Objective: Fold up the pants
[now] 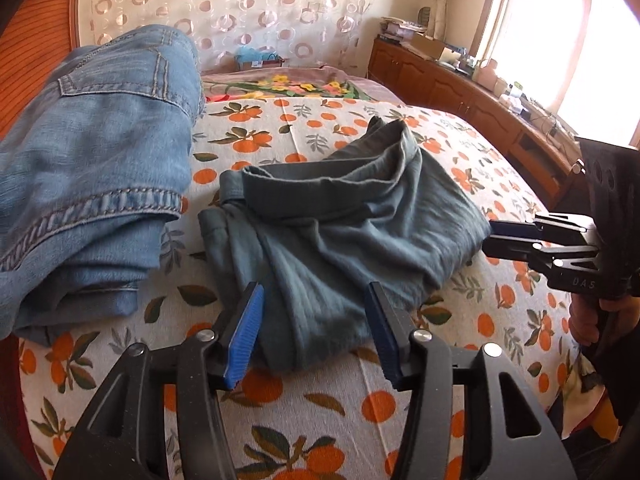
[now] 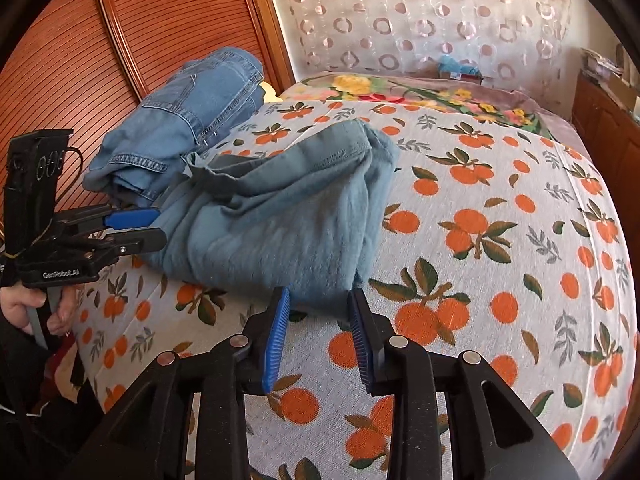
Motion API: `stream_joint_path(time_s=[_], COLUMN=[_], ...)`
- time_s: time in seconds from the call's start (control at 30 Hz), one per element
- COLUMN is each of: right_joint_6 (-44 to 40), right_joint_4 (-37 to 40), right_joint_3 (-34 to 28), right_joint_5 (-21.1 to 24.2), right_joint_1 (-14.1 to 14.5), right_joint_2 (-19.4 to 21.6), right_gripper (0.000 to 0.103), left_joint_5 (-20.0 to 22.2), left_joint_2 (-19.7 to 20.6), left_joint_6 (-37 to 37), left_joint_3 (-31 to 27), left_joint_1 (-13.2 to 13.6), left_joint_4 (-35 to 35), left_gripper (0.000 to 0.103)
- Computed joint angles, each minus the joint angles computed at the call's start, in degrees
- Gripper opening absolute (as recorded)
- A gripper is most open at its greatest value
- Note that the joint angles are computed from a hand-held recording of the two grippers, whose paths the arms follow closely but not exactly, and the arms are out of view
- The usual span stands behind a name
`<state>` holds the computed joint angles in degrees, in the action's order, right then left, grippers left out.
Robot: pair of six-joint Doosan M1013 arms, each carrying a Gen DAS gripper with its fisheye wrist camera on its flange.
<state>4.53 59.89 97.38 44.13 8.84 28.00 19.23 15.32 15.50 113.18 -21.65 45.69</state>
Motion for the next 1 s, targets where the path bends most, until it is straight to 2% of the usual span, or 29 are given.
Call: stream_joint_path(time_s=[0.07,0.1,0.13,0.7,0.83,0.9,1.0], right_joint_6=[0.20,0.05,0.04,-0.41,-0.60,-0.47,-0.43], right_joint_4=[-0.26,-0.24,-0.29,-0.10,-0.25,-0.49,-0.70], right_joint_3=[-0.06,-0.03,-0.07,-0.48,-0.49,-0.58,-0.65], right_joint_5=[-0.34,-0.35,-0.37,-0.45,-0.82,-0.95,-1.23], right_joint_1=[0.24,0.23,0.27,0.67,0.86,0.91,0.95], right_joint_2=[0.02,0.01,0.00,0.66,0.70,0.72,0.75], right_gripper=[0.032,0.033,0.033,0.034,0.034,0.033,0.033], left_joint_5=[1.21,1.77,2.13,6.03,4.91,4.85,3.75], left_joint_2=[0.00,-0.02,-0.10,-0.33,-0.56,-0.60,-0.75], left_joint_6=[-1.08,-2.18,-4.33,-5.24,-4.69,-6.03,-8.18], left_joint_3=[0.00,0.05,0.26,1.43,2.22,2.44,2.64], left_joint_1=[-0.36,-0.55,-0.77,-2.45,-1.94,-1.95,-1.84], left_joint_4=[0.89,1.75,3.65,4.29,2.78,4.07,6.23], left_gripper=[0.057,0.069,0.077,0.077,0.063,0.059,0.047])
